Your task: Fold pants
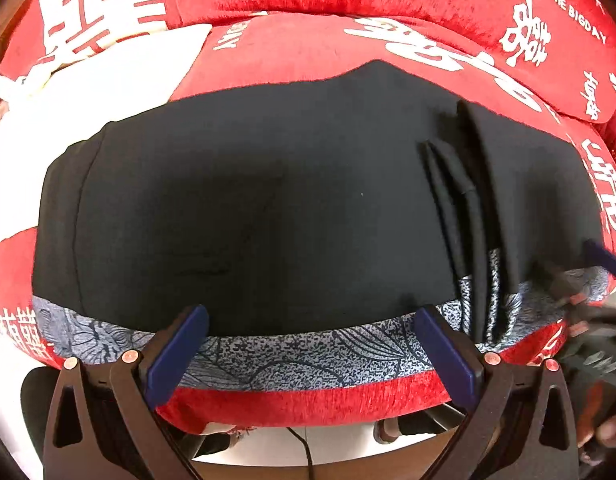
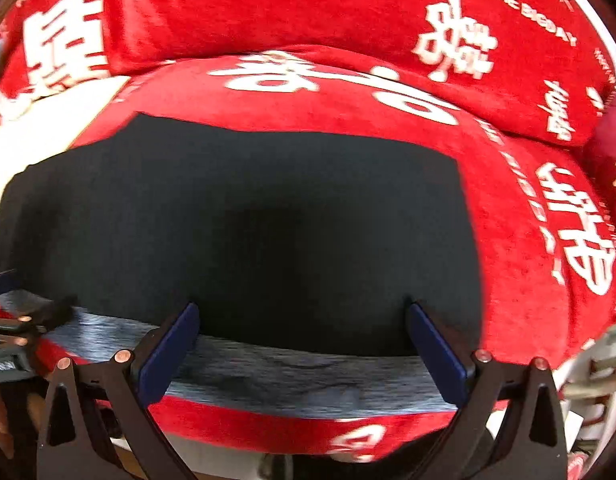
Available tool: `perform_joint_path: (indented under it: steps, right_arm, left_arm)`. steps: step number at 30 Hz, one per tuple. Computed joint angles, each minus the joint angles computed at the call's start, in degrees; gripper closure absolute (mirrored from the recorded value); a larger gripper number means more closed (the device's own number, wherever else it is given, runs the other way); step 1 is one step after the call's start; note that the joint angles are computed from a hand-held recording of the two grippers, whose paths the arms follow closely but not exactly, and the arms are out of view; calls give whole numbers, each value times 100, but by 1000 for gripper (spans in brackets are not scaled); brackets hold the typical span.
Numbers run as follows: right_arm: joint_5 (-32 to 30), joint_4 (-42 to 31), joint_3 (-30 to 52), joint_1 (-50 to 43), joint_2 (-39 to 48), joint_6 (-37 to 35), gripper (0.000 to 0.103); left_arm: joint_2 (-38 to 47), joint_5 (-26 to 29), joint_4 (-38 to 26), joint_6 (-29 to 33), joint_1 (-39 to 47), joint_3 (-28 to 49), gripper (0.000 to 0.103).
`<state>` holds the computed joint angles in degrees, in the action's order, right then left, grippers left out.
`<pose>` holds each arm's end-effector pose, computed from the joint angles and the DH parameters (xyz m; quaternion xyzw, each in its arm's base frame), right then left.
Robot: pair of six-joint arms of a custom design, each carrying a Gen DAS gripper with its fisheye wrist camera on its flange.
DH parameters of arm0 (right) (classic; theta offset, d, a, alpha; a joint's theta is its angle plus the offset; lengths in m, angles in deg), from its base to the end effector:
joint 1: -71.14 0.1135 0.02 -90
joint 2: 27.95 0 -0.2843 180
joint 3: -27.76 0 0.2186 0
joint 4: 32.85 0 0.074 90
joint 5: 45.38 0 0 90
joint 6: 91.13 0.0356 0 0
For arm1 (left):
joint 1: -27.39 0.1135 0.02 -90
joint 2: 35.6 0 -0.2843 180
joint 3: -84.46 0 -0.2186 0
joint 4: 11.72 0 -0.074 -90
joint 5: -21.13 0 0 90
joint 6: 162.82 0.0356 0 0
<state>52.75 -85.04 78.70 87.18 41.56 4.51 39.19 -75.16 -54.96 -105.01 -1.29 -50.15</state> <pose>0.1587 0.0404 0.2071 -0.0773 0.9805 -0.0373 0.1769 0.1497 -0.0774 0.1761 -0.0385 0.9863 -0.0296 0.1574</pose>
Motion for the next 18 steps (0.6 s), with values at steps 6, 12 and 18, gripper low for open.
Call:
perform_joint_path:
  steps: [6,12,18]
  right_arm:
    - [187,-139,280,308,163,182,0]
    - [317,-58,453,633,793,63,0]
    - [40,4,667,659,1086,247,0]
  left_arm:
    - [-135,-225,271,434,629,-370,0]
    - [-602,212,-61,794,1272,-361,0]
    - [-759,1386,155,2448,3906,-903,0]
